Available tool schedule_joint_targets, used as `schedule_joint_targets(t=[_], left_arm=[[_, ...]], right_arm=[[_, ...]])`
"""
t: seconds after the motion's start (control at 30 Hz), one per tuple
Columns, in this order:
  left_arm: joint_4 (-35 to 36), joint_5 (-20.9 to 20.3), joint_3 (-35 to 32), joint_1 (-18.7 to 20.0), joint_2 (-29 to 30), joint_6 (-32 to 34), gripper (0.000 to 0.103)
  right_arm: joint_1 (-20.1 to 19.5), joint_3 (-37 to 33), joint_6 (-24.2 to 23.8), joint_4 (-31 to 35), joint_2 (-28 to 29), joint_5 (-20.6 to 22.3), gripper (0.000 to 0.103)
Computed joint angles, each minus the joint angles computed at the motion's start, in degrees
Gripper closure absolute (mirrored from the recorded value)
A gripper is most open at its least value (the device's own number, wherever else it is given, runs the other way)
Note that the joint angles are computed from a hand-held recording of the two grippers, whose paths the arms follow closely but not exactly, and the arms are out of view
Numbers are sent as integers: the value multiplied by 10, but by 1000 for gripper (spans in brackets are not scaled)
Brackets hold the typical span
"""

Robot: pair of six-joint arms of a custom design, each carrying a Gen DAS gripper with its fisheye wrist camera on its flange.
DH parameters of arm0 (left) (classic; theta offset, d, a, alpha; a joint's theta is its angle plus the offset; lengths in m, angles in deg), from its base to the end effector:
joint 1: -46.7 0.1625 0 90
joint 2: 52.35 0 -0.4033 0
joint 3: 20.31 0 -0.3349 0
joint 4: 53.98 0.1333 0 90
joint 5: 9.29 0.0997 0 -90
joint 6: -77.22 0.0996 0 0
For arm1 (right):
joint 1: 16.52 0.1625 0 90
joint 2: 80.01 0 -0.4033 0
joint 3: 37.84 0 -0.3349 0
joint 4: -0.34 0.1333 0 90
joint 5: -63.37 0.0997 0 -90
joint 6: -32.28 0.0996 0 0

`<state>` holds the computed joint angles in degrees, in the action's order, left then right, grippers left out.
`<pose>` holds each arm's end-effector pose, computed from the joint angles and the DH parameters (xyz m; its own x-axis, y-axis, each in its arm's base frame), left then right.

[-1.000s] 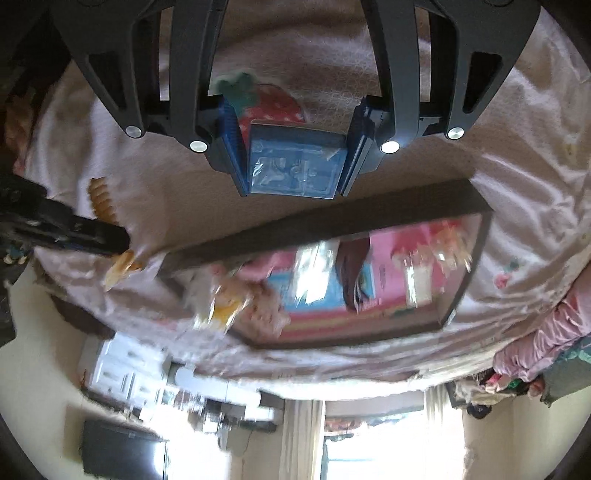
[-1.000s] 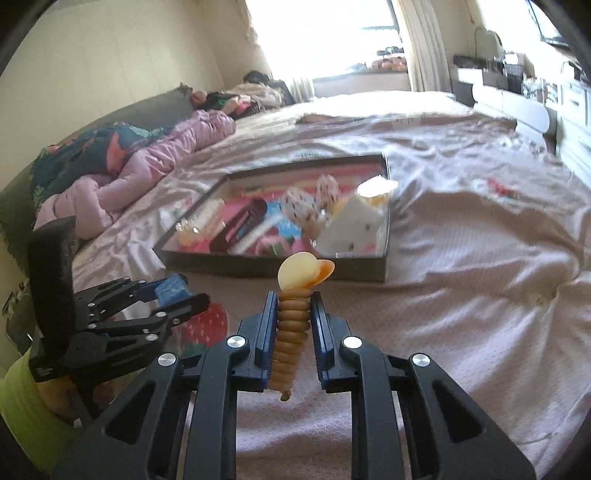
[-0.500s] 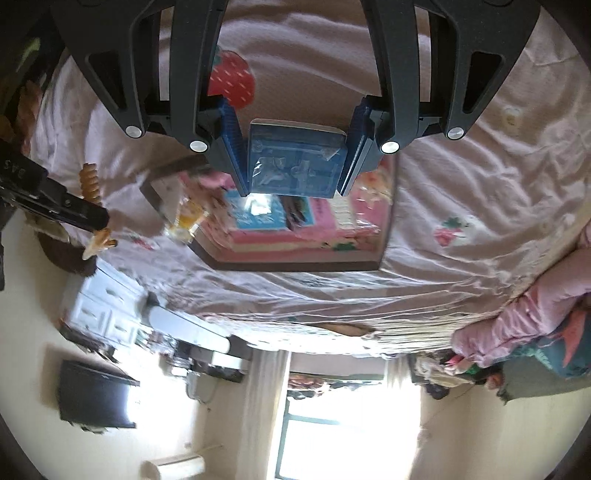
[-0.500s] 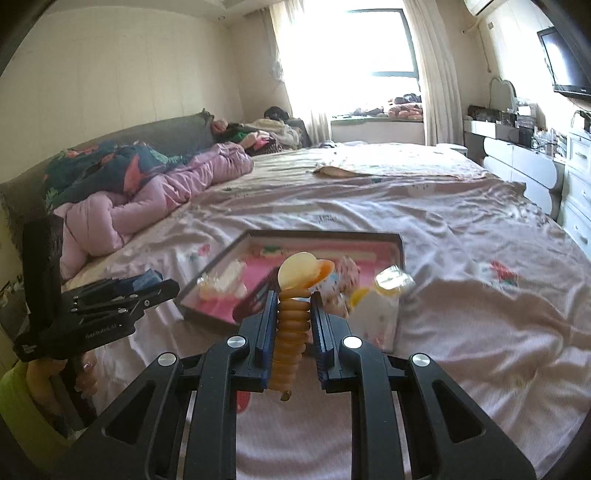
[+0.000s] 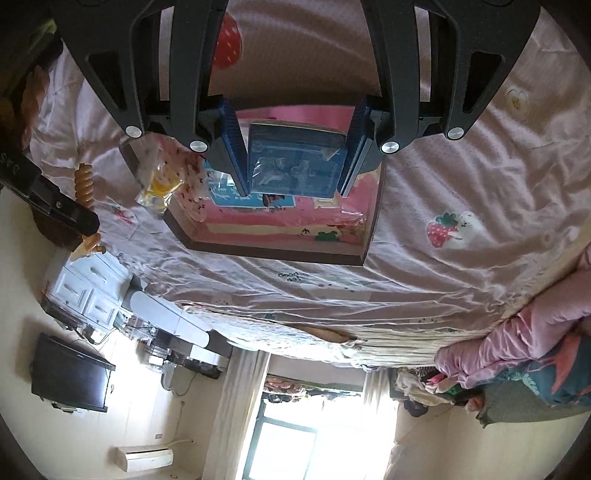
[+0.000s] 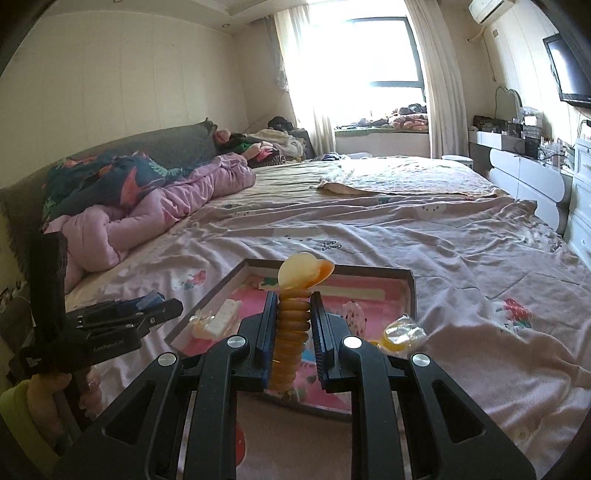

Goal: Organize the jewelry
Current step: 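Carry the blue box and coiled tie over the tray and lower them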

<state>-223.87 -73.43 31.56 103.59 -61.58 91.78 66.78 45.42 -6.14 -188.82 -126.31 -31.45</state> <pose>-0.2770 -0.7483 -0.0107 -0.7598 0.4293 -0.4882 0.6466 0.5774 -0.4986 0.0447 -0.6905 0.2946 -0.8024 -0.1389 0.5804 -0.5670 0.4810 -0.6687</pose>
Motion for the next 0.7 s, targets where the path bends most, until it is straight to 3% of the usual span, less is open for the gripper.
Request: schedule_joint_targets(t=[0.27,0.7], left_arm=[[69,2,-86,8,51,-1,64],[125,26,-136,14,85,-2,63]], right_arm=[[-12,-72,9,65,42,-26,85],[-25,-122,21,113,88,-68,83]])
